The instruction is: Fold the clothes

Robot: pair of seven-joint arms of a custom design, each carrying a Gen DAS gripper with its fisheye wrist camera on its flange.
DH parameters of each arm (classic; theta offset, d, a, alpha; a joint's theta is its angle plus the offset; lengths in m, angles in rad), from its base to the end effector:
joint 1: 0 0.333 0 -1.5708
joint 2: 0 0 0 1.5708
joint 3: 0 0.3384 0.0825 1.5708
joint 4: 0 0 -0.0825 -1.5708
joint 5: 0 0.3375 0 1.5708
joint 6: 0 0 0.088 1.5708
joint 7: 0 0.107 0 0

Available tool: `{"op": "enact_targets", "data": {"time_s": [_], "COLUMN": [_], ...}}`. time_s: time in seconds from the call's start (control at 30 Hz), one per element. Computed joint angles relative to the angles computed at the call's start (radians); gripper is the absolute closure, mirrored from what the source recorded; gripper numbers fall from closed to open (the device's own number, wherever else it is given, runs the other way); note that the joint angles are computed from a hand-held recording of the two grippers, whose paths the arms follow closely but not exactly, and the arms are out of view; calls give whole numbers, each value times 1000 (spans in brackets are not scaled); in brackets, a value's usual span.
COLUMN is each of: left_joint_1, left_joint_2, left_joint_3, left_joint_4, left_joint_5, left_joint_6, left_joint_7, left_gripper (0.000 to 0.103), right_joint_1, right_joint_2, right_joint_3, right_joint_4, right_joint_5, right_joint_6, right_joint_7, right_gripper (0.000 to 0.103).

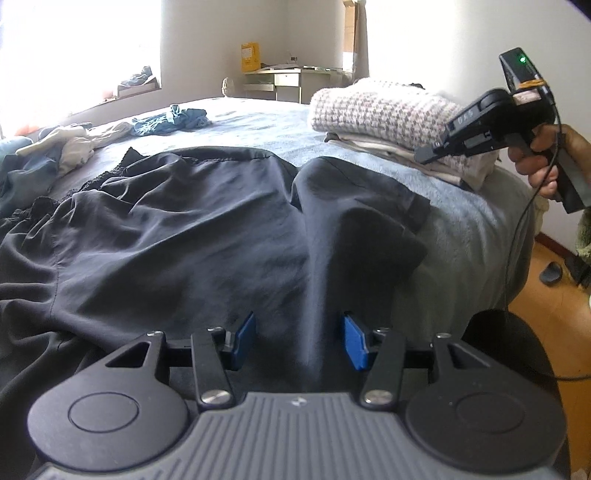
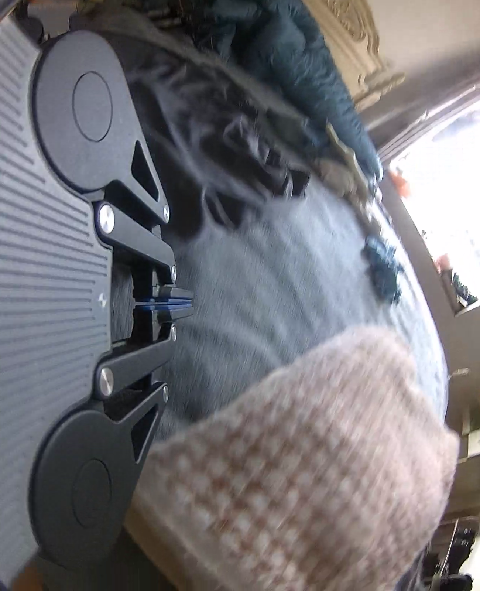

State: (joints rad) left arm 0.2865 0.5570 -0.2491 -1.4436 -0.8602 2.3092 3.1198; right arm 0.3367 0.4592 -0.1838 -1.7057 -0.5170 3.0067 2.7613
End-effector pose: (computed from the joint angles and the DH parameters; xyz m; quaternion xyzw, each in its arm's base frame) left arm 0.7058 0.0528 0.4529 -0.2780 0.8601 -0.4037 0.1413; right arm 0.6639 0.1627 0.4669 -0.4622 0.7784 -0.2108 0.3689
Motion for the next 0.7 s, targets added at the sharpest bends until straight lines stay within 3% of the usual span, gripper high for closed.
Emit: {"op": "enact_targets", "data": {"time_s": [0.07,0.17,0.27,0.3,0.4,0.5,0.7], "left_joint_1": [4,24,54,64,84,89,96], "left_joint_2": [-4,-21,-38,-40,-36,0,73], "left_joint_3": [0,0,13,23,50,71,60], "left_joint_4": [-3,-12,-9,-3,21,65,120], "left_joint_5": [-6,-27,-37,-33,-13,21,17], "left_joint_6": [7,-1,-64,-98,-199,-291,-337], "left_joint_7": [1,9,-9,-32,-129,-265,-444], "left_gripper": [51,51,50,50,50,50,57], "right_joint_1": [25,30,61,51,-16,-66,-255], "right_joint_2": [-6,-20,-41,-46,-52,-37,44], "right_joint_3": [-31,-38,-69,-53,36,104,334], "right_joint_4": [-30,-95,-157,-170,-173,-138,-52], "right_joint_5": [-22,-10,7,22,70,121,276], "right_joint_6": [9,110,193,209,208,168,140], "right_joint_7": [37,83,99,83,13,-60,-217], "right_gripper": [103,100,98,98,95,80,76]}}
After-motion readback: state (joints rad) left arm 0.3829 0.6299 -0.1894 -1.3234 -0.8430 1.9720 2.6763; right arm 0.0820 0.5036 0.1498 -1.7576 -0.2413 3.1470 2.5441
